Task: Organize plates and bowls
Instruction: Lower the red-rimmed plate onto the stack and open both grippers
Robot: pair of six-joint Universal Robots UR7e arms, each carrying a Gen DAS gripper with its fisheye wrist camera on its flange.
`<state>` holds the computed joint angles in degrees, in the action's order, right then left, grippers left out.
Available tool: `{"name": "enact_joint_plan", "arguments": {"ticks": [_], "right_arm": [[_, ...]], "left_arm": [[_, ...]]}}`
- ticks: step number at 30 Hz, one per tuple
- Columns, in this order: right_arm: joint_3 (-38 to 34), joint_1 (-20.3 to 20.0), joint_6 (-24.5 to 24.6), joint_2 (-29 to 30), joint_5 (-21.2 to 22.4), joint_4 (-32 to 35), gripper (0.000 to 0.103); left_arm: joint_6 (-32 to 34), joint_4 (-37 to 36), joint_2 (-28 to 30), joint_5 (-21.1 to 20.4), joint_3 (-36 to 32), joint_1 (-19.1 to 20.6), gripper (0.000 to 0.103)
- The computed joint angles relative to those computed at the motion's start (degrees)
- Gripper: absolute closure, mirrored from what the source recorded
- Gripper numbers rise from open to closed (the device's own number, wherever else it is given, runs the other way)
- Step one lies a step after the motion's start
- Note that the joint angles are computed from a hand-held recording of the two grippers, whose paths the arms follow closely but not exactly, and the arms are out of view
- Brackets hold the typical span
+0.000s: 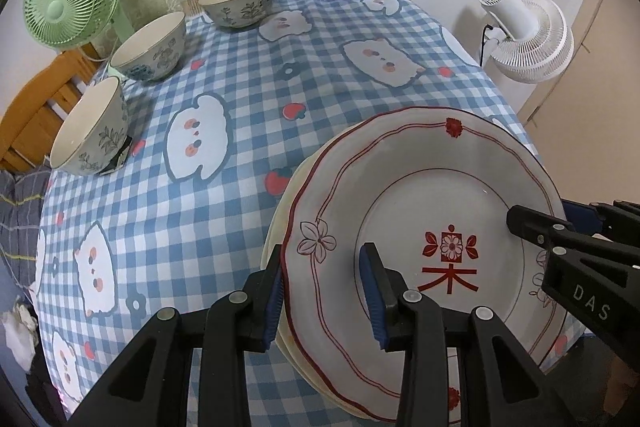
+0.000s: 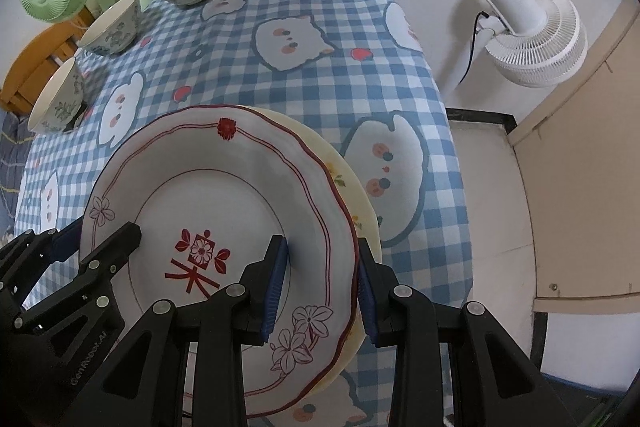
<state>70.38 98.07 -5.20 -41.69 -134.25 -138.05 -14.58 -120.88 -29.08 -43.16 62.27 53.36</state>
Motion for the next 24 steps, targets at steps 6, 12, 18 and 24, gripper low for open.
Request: {"name": "enact_joint_plan", "arguments": {"ticks": [6,12,18,24], "right_arm": [[1.09,0.37,2.08,-0.33,-1.59,0.30,0.067],[1.39,0.68,4.96,-0.27,-3.66,0.82,0.067],[0.76,1.06,6.72,0.51,-5.54,1.03,0.067],[-0.24,1.25,8.06,1.48,-7.23,0.90,0.067]], "left_arm": [[3.28,-1.49,1.17,0.84,-1.15,0.17,0.067],[7.37,-2.14,1.92,0.94,-1.93,0.26,0.067],[9.69,-2.99,2.42,1.38,-2.23,0.33,0.067],[10.95,-3.69,2.41,0.46,-2.28,0.53,0.067]]}}
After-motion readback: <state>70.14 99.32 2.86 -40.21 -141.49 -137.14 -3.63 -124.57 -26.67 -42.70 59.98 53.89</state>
